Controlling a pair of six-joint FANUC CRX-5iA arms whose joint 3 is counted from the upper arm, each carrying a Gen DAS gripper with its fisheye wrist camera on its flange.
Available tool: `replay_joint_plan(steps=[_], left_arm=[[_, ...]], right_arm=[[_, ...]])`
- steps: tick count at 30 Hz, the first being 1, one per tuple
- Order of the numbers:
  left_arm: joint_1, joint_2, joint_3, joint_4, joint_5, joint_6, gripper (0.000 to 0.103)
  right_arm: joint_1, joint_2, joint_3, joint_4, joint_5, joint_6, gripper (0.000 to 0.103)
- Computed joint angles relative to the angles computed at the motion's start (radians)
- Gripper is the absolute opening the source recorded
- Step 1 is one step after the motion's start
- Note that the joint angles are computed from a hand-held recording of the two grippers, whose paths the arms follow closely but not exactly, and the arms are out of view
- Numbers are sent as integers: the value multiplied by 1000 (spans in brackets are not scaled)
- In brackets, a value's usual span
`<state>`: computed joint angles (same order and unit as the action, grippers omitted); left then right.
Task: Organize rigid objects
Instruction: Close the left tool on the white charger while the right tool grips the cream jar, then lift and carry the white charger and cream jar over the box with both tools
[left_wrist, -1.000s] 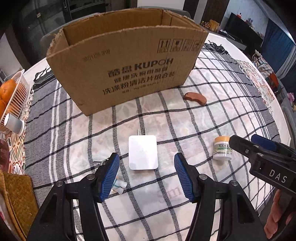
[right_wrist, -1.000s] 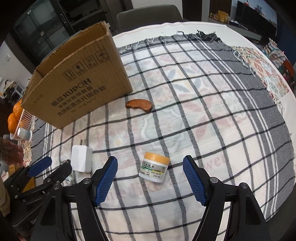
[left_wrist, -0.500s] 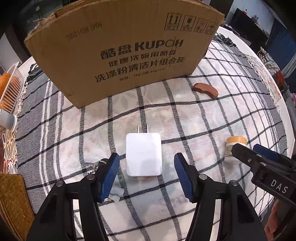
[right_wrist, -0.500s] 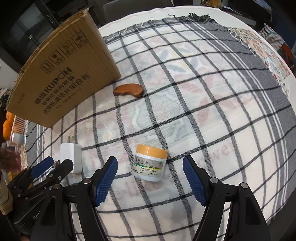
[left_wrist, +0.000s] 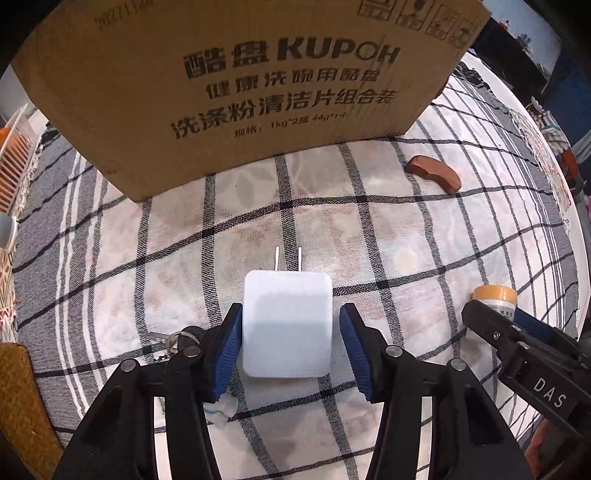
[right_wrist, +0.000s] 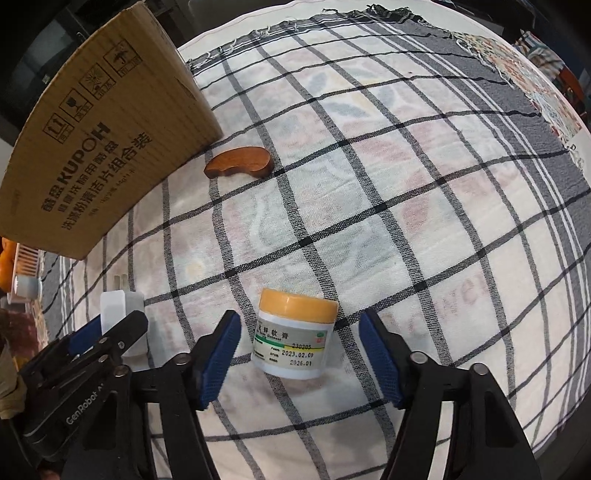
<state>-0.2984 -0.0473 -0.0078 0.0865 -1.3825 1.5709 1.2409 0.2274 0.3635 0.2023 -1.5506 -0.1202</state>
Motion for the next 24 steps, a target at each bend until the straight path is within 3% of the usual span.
replay_joint_plan(steps=[4,6,24], left_arm=[[-11,1,9,-29,3,18,46],[-12,-3,8,-35,4,23,45],[23,-100,-63,22,46,25,44]], right_arm=[[-7,-6,-17,-8,23,1,57],[-4,-5,-22,4,18,0,46],[50,1,-13,101,36,48,41]])
